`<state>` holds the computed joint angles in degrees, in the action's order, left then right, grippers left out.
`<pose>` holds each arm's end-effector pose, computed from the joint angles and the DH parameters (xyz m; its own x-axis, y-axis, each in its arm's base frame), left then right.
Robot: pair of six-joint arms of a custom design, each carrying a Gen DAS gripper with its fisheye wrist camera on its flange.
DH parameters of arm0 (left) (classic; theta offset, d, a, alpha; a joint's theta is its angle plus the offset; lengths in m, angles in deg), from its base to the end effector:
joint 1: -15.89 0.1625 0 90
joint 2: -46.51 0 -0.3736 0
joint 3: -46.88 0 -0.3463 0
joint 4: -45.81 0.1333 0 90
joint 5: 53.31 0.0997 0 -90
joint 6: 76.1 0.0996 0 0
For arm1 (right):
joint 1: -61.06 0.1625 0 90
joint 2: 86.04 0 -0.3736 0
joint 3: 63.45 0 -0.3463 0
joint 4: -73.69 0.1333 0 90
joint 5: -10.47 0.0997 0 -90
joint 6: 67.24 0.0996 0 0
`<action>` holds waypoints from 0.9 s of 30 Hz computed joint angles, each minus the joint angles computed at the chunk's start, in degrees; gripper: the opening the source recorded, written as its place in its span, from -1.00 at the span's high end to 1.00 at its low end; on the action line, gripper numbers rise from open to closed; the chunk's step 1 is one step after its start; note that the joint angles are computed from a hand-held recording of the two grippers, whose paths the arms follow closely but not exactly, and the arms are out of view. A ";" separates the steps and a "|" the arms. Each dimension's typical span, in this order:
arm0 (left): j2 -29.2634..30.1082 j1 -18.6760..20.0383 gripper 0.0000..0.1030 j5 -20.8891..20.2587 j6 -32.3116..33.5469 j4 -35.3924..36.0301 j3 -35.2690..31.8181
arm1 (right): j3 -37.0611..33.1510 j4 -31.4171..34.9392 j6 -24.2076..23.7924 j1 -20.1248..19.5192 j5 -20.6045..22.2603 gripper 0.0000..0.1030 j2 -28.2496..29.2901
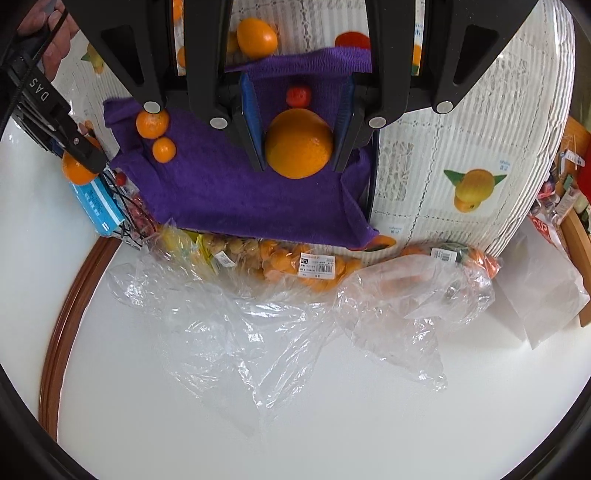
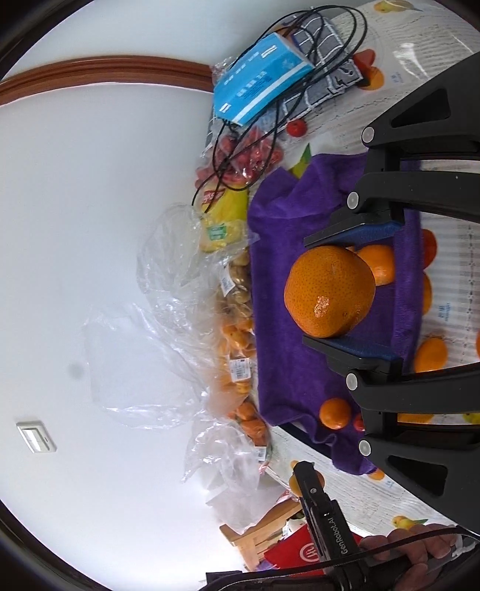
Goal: Organize fruits
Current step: 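Carry both held oranges over the purple towel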
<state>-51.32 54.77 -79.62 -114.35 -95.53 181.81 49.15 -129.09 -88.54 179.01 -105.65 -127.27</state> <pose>-0.1194 -0.3822 0.3055 -0.8204 -0.2144 -0.5300 0.3140 0.6057 -0.7311 0.3253 -0.4223 0.0795 -0.7384 -0.3931 0.5479 -0.6652 0.5578 -0.4963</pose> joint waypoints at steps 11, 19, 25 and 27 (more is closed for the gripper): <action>5.32 4.27 0.35 1.25 7.92 -11.63 -0.99 | -5.60 1.25 -3.31 -1.37 2.94 0.14 3.27; 6.39 6.94 0.36 -0.99 8.37 -13.42 -0.58 | -5.06 0.70 -4.30 -3.43 3.60 0.14 4.70; 6.11 7.63 0.36 -1.64 7.81 -14.22 -0.17 | -5.60 0.87 -5.16 -3.63 3.00 0.14 5.77; 6.04 7.96 0.35 -2.05 7.50 -14.10 -0.27 | -5.86 0.55 -5.31 -3.64 2.78 0.14 6.15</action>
<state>-45.28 62.73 -81.67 -106.86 -109.62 181.55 43.29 -128.55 -93.85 175.37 -102.87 -121.12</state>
